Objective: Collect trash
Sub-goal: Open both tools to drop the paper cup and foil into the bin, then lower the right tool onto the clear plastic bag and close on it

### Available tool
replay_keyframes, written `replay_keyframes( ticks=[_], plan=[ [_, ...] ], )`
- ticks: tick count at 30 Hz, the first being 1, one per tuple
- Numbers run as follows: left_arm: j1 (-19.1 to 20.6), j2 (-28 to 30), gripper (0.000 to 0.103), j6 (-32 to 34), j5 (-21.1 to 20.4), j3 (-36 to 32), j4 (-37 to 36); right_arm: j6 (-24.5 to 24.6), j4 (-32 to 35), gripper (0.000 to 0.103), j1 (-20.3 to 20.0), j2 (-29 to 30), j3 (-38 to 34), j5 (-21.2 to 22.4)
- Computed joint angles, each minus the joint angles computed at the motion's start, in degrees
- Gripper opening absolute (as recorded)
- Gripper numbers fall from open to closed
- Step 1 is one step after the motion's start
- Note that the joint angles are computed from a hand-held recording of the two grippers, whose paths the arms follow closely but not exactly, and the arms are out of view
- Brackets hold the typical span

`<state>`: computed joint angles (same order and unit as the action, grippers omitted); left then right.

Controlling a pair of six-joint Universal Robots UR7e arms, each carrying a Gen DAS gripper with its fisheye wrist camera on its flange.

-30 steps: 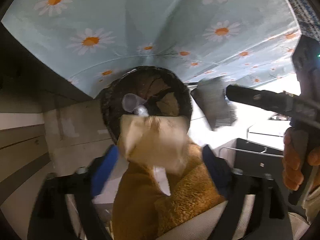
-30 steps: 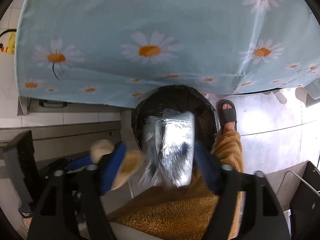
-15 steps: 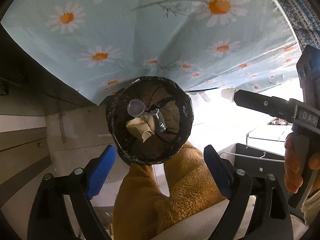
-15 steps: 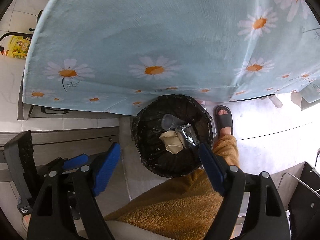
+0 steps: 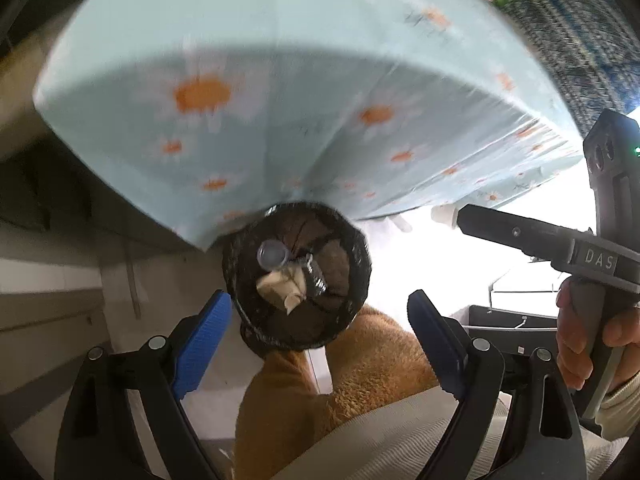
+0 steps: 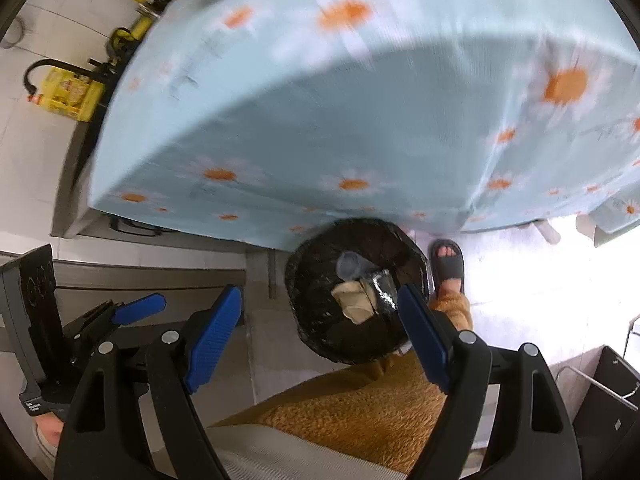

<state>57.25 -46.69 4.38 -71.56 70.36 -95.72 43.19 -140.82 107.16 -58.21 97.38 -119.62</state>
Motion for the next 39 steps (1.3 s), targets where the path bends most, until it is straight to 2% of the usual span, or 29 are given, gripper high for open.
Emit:
replay_keyframes(
  ticks=[4,8,12,16,23,31,37,39],
  plan=[
    [-1.0,-0.4,0.087,1.6,-1.2,-1.3,-1.0,-1.4,0.1,0.080,1.6,-0.3,-1.5,-1.3],
    [-1.7,-0.9,0.087,3.8,-2.7,-2.0,-2.5,-3.9,2.2,0.080,4.1,0.3,-4.1,-7.3],
    [-2.1,-0.5,0.087,3.9,-4.1,-4.2,-2.1,-4.1,0.5,0.080,4.5,-0.4,-4.3,-6.9],
    [-2.8,-0.3,0.087,4.7,-4.6,-6.3,-1.8,-5.3,0.0,0.080,5.4,-0.9,-5.5,-8.5],
    [-4.1,2.9,0.087,4.7,-4.3,-12.1,-2.7,-11.7,-0.9,0.080,5.5,-1.8,-9.7,-10.5],
    [-5.5,5.9,0.087,0.2,-3.0,-15.7,-6.2,-23.6,0.7,0.080,2.6,0.1,-17.7,-7.2],
    [-6.0,7.1,0.087,-5.1,0.0,-16.4,-8.4,-34.1,5.3,0.080,0.1,5.0,-28.0,-3.3],
    [-6.1,7.5,0.087,-6.7,0.9,-16.7,-8.7,-37.5,7.8,0.081,-1.0,7.0,-32.4,-0.7]
  ],
)
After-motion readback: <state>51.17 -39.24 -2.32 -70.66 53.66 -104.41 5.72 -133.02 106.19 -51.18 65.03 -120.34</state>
